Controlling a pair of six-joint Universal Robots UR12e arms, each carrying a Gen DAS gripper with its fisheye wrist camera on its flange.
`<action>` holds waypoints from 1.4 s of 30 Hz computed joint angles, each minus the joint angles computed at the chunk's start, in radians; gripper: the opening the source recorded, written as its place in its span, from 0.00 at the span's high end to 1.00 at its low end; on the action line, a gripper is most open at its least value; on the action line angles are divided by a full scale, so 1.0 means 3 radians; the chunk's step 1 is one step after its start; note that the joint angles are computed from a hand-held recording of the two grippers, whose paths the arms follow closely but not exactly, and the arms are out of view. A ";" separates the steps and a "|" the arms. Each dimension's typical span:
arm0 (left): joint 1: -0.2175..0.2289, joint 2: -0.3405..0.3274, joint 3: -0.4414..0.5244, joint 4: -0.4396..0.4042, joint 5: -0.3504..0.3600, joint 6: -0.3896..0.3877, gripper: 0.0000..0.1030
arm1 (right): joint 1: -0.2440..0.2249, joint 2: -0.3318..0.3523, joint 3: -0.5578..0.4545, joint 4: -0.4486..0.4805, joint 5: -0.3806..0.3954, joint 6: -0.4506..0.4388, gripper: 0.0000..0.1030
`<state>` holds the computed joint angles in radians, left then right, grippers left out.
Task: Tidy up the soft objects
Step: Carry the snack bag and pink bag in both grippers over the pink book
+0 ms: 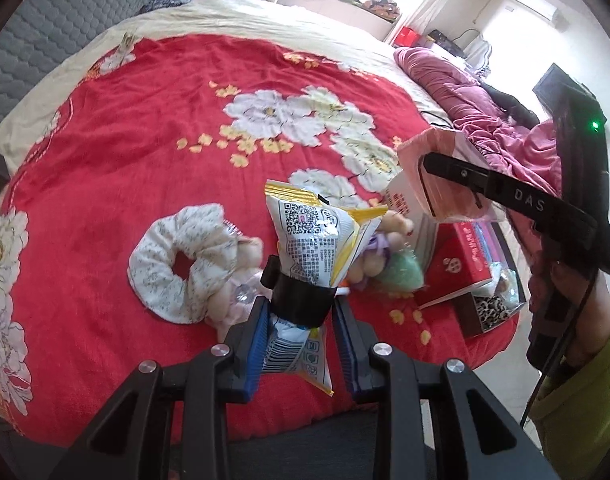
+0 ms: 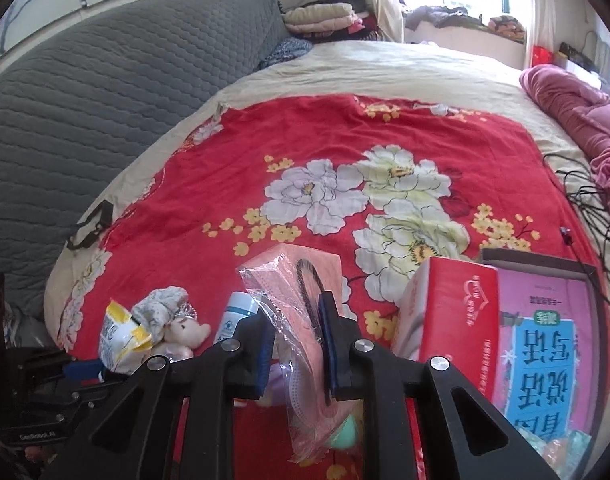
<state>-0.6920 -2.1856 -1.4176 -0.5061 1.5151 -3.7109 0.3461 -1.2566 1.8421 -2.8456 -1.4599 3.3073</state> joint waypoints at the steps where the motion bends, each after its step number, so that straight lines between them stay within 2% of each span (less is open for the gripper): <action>1: -0.0012 -0.0001 0.0022 -0.0007 0.0020 0.0007 0.69 | -0.0003 -0.0030 0.0021 -0.0011 0.0003 0.0002 0.79; 11: -0.0121 -0.0041 0.0232 -0.0077 0.0142 0.0137 0.69 | -0.0019 -0.0315 0.0249 -0.0196 -0.0102 0.0084 0.79; 20: -0.0208 -0.0072 0.0378 -0.0131 0.0206 0.0229 0.69 | -0.0038 -0.0578 0.0500 -0.0313 -0.0181 0.0274 0.79; 33: -0.0322 -0.0133 0.0585 -0.0228 0.0281 0.0404 0.69 | -0.0151 -0.0895 0.0805 -0.0475 -0.0232 0.0501 0.79; 42: -0.0402 -0.0258 0.0834 -0.0329 0.0205 0.0564 0.69 | -0.0282 -0.1128 0.1019 -0.0560 -0.0271 0.0649 0.79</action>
